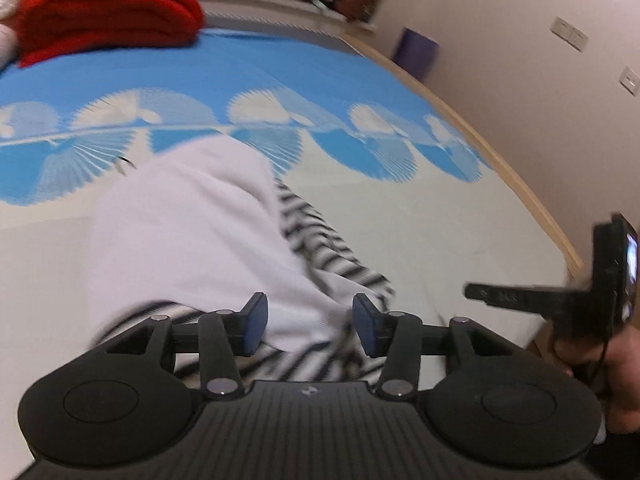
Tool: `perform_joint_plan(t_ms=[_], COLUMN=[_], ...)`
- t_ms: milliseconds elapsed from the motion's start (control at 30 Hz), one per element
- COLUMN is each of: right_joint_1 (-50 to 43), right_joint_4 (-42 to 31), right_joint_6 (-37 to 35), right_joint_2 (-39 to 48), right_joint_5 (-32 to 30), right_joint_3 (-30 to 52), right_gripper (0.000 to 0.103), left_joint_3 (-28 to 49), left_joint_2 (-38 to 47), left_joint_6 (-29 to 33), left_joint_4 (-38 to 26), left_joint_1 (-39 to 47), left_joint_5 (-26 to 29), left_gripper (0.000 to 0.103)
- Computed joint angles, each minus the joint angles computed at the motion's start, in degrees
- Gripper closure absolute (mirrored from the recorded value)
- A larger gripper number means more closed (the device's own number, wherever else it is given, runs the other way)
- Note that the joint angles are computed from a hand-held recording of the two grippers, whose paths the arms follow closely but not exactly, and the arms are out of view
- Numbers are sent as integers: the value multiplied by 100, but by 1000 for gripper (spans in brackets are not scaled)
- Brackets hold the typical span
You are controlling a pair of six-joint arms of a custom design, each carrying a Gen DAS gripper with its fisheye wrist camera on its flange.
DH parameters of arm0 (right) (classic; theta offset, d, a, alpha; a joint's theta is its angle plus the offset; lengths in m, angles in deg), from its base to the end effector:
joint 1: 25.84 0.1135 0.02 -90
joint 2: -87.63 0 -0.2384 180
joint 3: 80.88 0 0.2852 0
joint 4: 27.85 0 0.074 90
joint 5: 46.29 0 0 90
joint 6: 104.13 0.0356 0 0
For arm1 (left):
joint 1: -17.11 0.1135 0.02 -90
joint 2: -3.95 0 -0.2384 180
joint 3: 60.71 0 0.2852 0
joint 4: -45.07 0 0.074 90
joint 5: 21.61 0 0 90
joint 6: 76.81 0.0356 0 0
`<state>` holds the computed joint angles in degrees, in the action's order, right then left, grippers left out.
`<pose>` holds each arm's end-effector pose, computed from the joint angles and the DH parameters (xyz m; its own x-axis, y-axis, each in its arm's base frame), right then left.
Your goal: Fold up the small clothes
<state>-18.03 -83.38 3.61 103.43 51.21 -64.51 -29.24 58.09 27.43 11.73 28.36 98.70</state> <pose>0.1379 0.0142 0.0918 -0.7910 0.1964 -0.5794 0.1896 0.9791 0.0732 0.2017 0.0218 0.1100 -0.7616 0.0650 -0.6448 0.3050 0.9138 -0.2681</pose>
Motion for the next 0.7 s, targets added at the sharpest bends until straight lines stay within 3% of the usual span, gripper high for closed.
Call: perform_joint_plan(t_ms=[167, 333, 500, 600, 700], right_joint_1=[331, 610, 823, 1052, 1273], right_joint_4=[18, 29, 306, 414, 539], right_joint_6=[214, 441, 622, 721, 837], right_joint_2=[-54, -169, 75, 110, 229], right_joint_5=[161, 268, 264, 317, 414], right_joint_3=[46, 87, 148, 174, 225], right_gripper=[77, 77, 77, 77, 77], left_joint_3=[-23, -97, 628, 883, 1040], left_joint_2=[-423, -1541, -1230, -970, -454], left_joint_6=[-125, 454, 1124, 1707, 1786], left_joint_4=[-71, -615, -884, -607, -296], left_joint_1=[287, 925, 1753, 2099, 2591], left_joint_5=[-101, -197, -36, -51, 161], left_gripper=[47, 39, 39, 38, 32])
